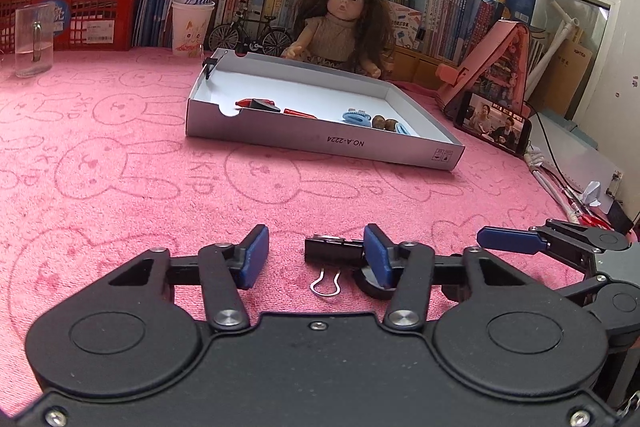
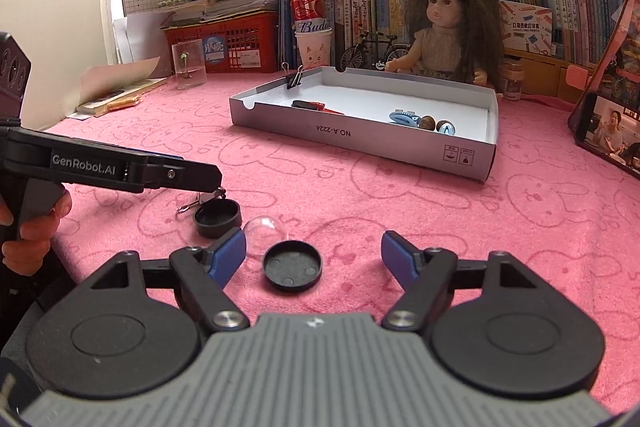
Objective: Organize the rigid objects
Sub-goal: 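Grasp the black binder clip with the left tool while the right tool approaches a black lid, then close the right tool on the black lid, then carry the binder clip with the left tool while the right tool carries the lid into the tray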
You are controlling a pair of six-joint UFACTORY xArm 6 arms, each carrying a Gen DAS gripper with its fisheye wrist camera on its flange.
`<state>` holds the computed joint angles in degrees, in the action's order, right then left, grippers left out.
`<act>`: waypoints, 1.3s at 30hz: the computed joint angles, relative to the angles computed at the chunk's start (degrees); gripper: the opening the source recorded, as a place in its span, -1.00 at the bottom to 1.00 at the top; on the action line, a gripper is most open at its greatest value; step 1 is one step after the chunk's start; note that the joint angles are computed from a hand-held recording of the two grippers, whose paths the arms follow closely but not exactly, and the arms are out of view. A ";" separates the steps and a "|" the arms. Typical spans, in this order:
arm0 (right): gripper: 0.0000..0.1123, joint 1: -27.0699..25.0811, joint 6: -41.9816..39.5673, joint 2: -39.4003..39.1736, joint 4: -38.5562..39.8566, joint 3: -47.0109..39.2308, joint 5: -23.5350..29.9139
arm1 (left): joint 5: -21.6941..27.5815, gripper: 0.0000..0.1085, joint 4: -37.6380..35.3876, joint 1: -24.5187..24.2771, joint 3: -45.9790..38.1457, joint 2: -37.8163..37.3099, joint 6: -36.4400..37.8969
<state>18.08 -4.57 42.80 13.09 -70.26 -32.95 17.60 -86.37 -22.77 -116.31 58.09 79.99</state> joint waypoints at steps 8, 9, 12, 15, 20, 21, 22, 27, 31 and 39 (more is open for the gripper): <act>0.37 1.18 -2.44 0.95 2.24 1.06 -4.02 | -4.10 -0.44 -0.98 -0.93 -1.96 1.37 -0.52; 0.34 1.30 -2.72 0.99 2.71 1.14 -4.40 | -4.89 -0.44 -1.47 -1.09 -2.36 1.56 0.08; 0.26 1.63 -3.83 1.04 4.52 1.23 -4.92 | -6.96 -0.44 -2.39 -1.44 -3.05 1.94 1.73; 0.20 2.35 -6.02 1.44 7.82 0.93 -5.86 | -7.94 -0.44 -2.85 -1.57 -3.24 2.04 2.56; 0.03 3.32 -8.75 1.90 12.15 0.21 -6.57 | -9.39 -0.44 -5.20 -1.93 -3.48 2.06 5.65; -0.09 3.55 -9.61 1.90 13.21 -0.01 -6.35 | -9.81 -0.44 -5.35 -2.06 -3.65 2.16 6.01; -0.14 3.59 -10.13 1.76 13.69 -0.10 -5.78 | -10.44 -0.44 -5.94 -2.25 -3.75 2.21 6.90; -0.34 3.42 -9.93 0.51 12.90 0.03 -2.95 | -11.77 -0.44 -5.02 -2.71 -4.16 2.61 6.24; -0.35 3.39 -9.19 0.63 12.98 -0.39 -2.45 | -12.29 -0.44 -4.07 -2.84 -5.01 3.16 4.93; -0.35 3.85 -13.03 1.79 18.59 -3.90 -1.72 | -13.39 -0.44 2.69 -3.24 -8.41 5.27 -2.07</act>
<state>21.94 -17.60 44.60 31.67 -74.15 -34.67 4.21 -83.68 -26.01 -124.72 63.36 77.91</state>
